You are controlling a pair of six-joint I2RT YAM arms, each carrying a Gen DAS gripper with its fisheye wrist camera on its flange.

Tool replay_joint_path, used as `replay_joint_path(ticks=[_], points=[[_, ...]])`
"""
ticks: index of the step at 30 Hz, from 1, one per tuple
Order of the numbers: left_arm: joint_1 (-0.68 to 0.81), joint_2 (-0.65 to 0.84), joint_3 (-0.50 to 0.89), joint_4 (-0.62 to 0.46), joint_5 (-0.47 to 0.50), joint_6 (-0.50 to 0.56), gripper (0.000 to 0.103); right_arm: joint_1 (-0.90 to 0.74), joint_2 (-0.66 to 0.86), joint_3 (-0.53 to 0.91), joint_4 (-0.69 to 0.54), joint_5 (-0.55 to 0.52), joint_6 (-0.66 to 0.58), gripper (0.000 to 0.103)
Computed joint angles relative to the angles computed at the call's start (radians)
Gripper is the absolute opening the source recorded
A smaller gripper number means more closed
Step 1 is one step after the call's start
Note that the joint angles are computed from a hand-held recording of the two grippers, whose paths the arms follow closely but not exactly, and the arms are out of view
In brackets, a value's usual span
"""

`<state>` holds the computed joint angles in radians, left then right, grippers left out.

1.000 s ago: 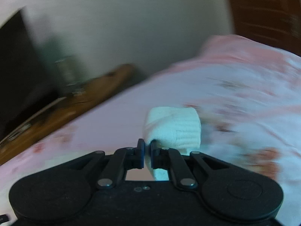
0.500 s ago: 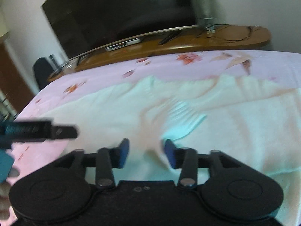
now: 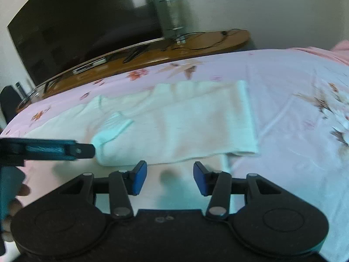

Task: Fold small clothes
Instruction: 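Carry the cuff across the sweater body and open the right gripper, then close the left gripper on the other sleeve cuff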

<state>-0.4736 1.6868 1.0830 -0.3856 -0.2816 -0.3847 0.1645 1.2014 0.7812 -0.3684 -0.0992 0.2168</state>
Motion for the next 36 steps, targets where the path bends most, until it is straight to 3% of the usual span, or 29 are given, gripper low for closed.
replay_joint_path(ticks=[4, 6, 7, 9, 10, 12, 13, 17, 26, 27, 30, 34, 35, 36], points=[[0.022, 0.037, -0.022, 0.074, 0.007, -0.072, 0.102, -0.034, -0.024, -0.034, 0.009, -0.013, 0.009, 0.047], [0.045, 0.000, -0.081, 0.138, 0.009, -0.096, 0.077, -0.050, -0.020, -0.042, 0.019, -0.026, 0.014, 0.047], [0.062, -0.015, -0.093, 0.148, 0.026, -0.094, 0.074, -0.057, -0.025, -0.049, 0.022, -0.032, 0.011, 0.047], [0.093, -0.042, -0.120, 0.175, 0.069, -0.090, 0.050, -0.063, -0.029, -0.052, 0.024, -0.037, 0.013, 0.047], [0.105, -0.048, -0.123, 0.180, 0.083, -0.081, 0.044, -0.066, -0.027, -0.054, 0.027, -0.041, 0.014, 0.047], [0.126, -0.072, -0.149, 0.211, 0.093, -0.070, 0.017, -0.066, -0.024, -0.053, 0.031, -0.038, 0.017, 0.047], [0.136, -0.093, -0.168, 0.225, 0.092, -0.074, 0.013, -0.065, -0.023, -0.052, 0.030, -0.036, 0.020, 0.047], [0.208, -0.165, -0.237, 0.270, 0.123, -0.082, 0.008, -0.051, -0.019, -0.047, 0.032, -0.015, 0.018, 0.048], [0.354, -0.223, -0.330, 0.336, 0.186, -0.093, 0.007, -0.027, 0.052, -0.036, 0.077, 0.099, -0.002, 0.054], [0.368, -0.222, -0.330, 0.343, 0.191, -0.100, 0.007, -0.026, 0.065, -0.033, 0.089, 0.102, -0.009, 0.053], [0.393, -0.223, -0.333, 0.359, 0.205, -0.090, 0.007, -0.021, 0.117, -0.019, 0.133, 0.120, -0.018, 0.028], [0.379, -0.227, -0.353, 0.384, 0.186, -0.057, 0.007, -0.037, 0.191, 0.022, 0.192, 0.111, -0.003, 0.024], [0.383, -0.228, -0.358, 0.387, 0.184, -0.062, 0.008, -0.040, 0.207, 0.029, 0.207, 0.110, -0.009, 0.021], [0.394, -0.230, -0.362, 0.386, 0.194, -0.072, 0.007, -0.048, 0.212, 0.032, 0.212, 0.121, -0.001, 0.011]])
